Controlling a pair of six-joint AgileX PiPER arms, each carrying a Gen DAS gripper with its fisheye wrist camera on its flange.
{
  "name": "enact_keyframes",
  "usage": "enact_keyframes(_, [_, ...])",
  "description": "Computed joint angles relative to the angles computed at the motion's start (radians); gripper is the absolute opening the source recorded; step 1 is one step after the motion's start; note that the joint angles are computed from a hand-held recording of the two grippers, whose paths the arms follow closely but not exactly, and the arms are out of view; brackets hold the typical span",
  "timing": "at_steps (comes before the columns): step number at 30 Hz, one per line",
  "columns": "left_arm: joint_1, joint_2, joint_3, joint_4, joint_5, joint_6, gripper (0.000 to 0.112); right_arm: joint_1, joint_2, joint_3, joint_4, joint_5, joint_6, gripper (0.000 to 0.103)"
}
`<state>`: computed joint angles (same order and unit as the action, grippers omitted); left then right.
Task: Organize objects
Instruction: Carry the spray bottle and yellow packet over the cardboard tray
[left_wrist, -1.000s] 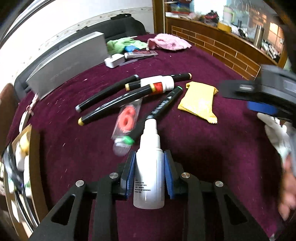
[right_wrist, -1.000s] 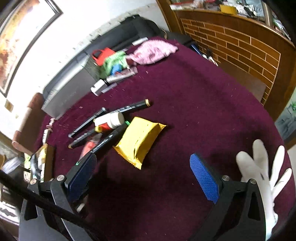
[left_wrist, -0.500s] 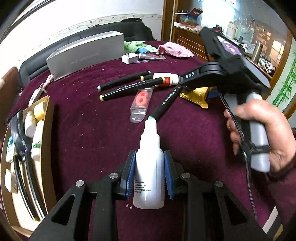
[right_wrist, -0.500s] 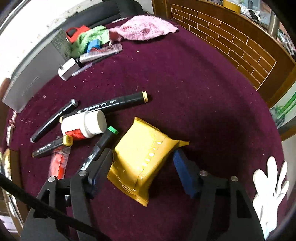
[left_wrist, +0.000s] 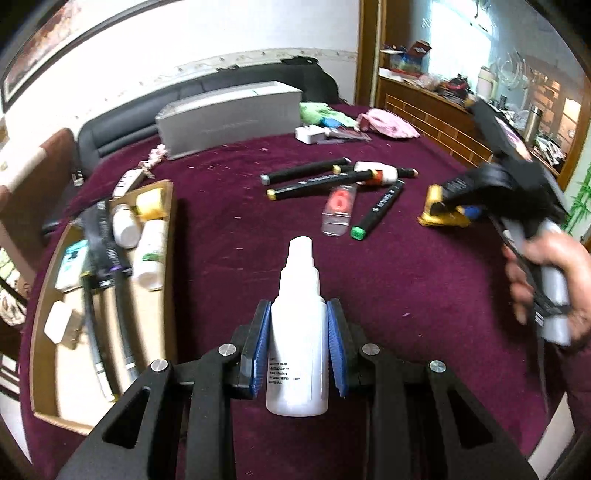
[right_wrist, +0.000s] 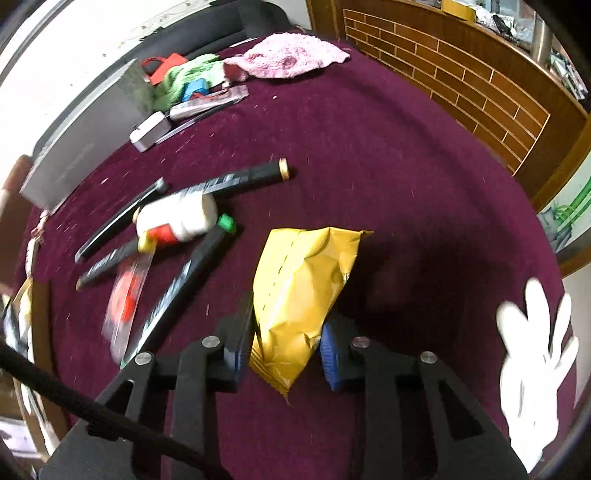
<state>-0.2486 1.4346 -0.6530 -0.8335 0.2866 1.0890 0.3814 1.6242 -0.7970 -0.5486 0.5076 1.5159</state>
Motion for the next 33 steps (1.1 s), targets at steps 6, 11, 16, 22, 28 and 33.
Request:
enact_keyframes(6, [0.137, -0.067, 0.043, -0.106, 0.035, 0.159, 0.025, 0.163, -0.144, 0.121, -0.051, -0.074, 0.159, 0.029])
enact_keyframes(11, [0.312, -0.069, 0.025, -0.191, 0.105, 0.297, 0.025, 0.329, -0.164, 0.024, -0.089, -0.02, 0.207, 0.029])
enact_keyframes(16, [0.533, 0.007, -0.059, -0.217, 0.193, 0.386, 0.025, 0.412, -0.052, -0.182, -0.024, -0.007, 0.074, 0.029])
enact_keyframes(22, [0.668, 0.149, -0.183, -0.207, 0.208, 0.411, 0.025, 0.467, 0.181, -0.481, 0.165, -0.02, -0.175, 0.029])
enact_keyframes(28, [0.693, 0.266, -0.262, -0.207, 0.208, 0.431, 0.025, 0.497, 0.445, -0.837, 0.353, 0.074, -0.424, 0.029])
enact_keyframes(33, [0.686, 0.343, -0.302, -0.2, 0.206, 0.43, 0.025, 0.515, 0.63, -1.107, 0.392, 0.213, -0.513, 0.029])
